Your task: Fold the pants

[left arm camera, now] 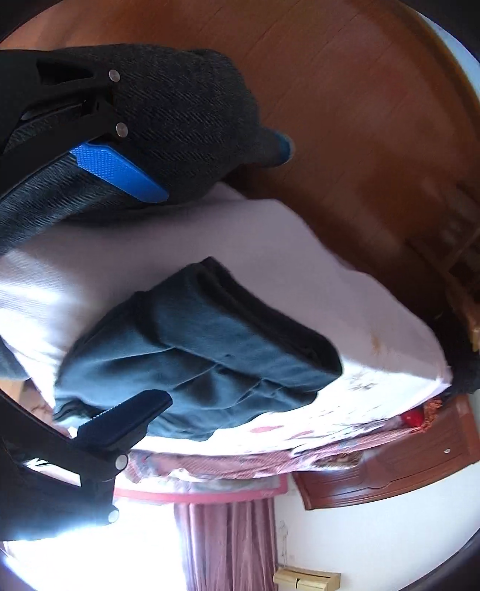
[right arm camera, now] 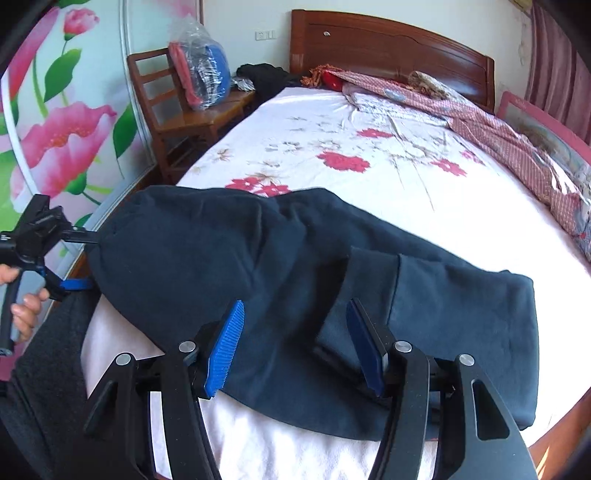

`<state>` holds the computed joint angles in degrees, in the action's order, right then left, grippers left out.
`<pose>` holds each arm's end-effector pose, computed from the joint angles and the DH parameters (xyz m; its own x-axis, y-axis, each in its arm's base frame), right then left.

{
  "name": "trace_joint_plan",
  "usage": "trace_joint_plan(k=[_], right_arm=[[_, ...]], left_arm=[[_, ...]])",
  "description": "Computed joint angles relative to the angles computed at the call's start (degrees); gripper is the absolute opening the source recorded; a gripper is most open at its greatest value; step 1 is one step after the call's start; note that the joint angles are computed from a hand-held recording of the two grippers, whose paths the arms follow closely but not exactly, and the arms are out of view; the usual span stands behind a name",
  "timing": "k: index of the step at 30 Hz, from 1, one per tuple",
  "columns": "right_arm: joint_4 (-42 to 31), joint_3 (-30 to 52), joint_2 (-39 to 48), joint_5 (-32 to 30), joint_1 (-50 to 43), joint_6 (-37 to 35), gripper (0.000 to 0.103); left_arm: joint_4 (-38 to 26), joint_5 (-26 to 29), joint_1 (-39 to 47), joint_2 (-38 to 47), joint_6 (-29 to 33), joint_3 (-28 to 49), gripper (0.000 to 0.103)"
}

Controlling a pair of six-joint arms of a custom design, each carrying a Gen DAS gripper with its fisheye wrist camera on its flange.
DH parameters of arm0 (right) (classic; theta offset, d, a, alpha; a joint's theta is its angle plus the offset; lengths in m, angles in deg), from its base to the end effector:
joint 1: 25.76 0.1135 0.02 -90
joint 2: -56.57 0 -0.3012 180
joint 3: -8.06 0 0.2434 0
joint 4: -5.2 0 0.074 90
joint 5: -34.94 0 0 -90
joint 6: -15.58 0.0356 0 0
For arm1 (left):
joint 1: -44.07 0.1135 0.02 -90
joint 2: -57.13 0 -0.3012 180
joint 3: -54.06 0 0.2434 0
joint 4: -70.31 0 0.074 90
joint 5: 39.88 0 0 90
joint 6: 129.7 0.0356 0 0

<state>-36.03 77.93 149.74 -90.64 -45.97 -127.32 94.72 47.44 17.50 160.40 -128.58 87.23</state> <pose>0.2929 -0.0857 0.2250 -0.5479 -0.4896 -0.6784 -0.6479 0.7613 -0.0261 0.2230 -0.1097 0.0994 -0.4300 -0.9016 -0.0471 -0.6317 0.3378 -0.6978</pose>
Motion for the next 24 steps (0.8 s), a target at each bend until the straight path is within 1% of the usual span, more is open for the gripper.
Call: trace_joint_plan(k=[2,4,6,8,11,12,13,14,15,16,17,18,19,21,22,24], right_arm=[[0.0,-0.5,-0.8,-0.4,0.2,-0.5,0.057],[0.2,-0.7,-1.1,-0.2,0.3,-0.4,0.057],[-0.1,-0.5,-1.0,-0.3,0.0,0.1,0.057],[-0.3,-0.3,-0.9,-0.6,-0.6,0.3,0.057],[-0.6,0.1,-0.5,-1.1,-1.2,0.5,0.057],[-0.9,0.3,-0.2,-1.5,-1.6,0.0,0.057],[-0.9,0.3,-0.3,-1.5,-1.7,-0.1,0.057],[-0.7,0.2,-0.3,-1.5,-1.7,0.1,0.057],[-1.1,0.4,-0.1,-1.7,-2.0,0.0,0.057],[-1.9,0.8,0.3,-2.1,-2.3,-0.2,0.057],[-1.9,0.9,0.5,-2.2,-2.5,0.0,0.057],[-1.9,0.9,0.7,-2.3,-2.8,-0.1,0.057],[-2.1,0.9,1.0,-2.2,-3.0,-0.4,0.057],[-2.5,1.0,1.5,-2.4,-3.6,-0.9,0.057],[-3.1,1.2,1.8,-2.8,-4.1,-1.3,0.057],[-3.3,1.6,2.7,-3.2,-5.0,-1.3,0.057]], left_arm=[[6.3,-5.5,-1.1,2.5,-2.3,-1.4,0.101],[7.6,-7.3,-1.3,3.5,-3.4,-1.2,0.101],[15.1,-7.8,-1.7,5.5,-3.0,-2.6,0.101],[15.8,-6.2,-1.5,6.1,-2.6,-1.9,0.101],[18.7,-5.9,-1.8,6.8,-4.3,-2.6,0.1],[20.8,-6.4,-1.8,7.1,-5.1,-3.6,0.09],[21.3,-7.5,-2.6,7.0,-6.9,-4.3,0.081],[21.7,-7.4,-2.7,7.8,-8.4,-4.4,0.065],[23.7,-6.9,-2.6,9.2,-10.3,-5.3,0.044],[28.9,-6.9,-3.1,11.9,-12.3,-7.1,0.041],[32.2,-7.0,-3.0,13.5,-12.9,-7.8,0.036],[31.3,-8.1,-3.9,12.9,-12.9,-7.6,0.031],[26.6,-9.7,-4.9,9.9,-12.5,-6.9,0.029],[13.9,-12.6,-6.4,2.1,-10.4,-4.1,0.022],[8.3,-14.3,-7.2,-2.0,-8.5,-2.6,0.021],[1.0,-17.1,-8.6,-7.9,-5.6,0.5,0.02]])
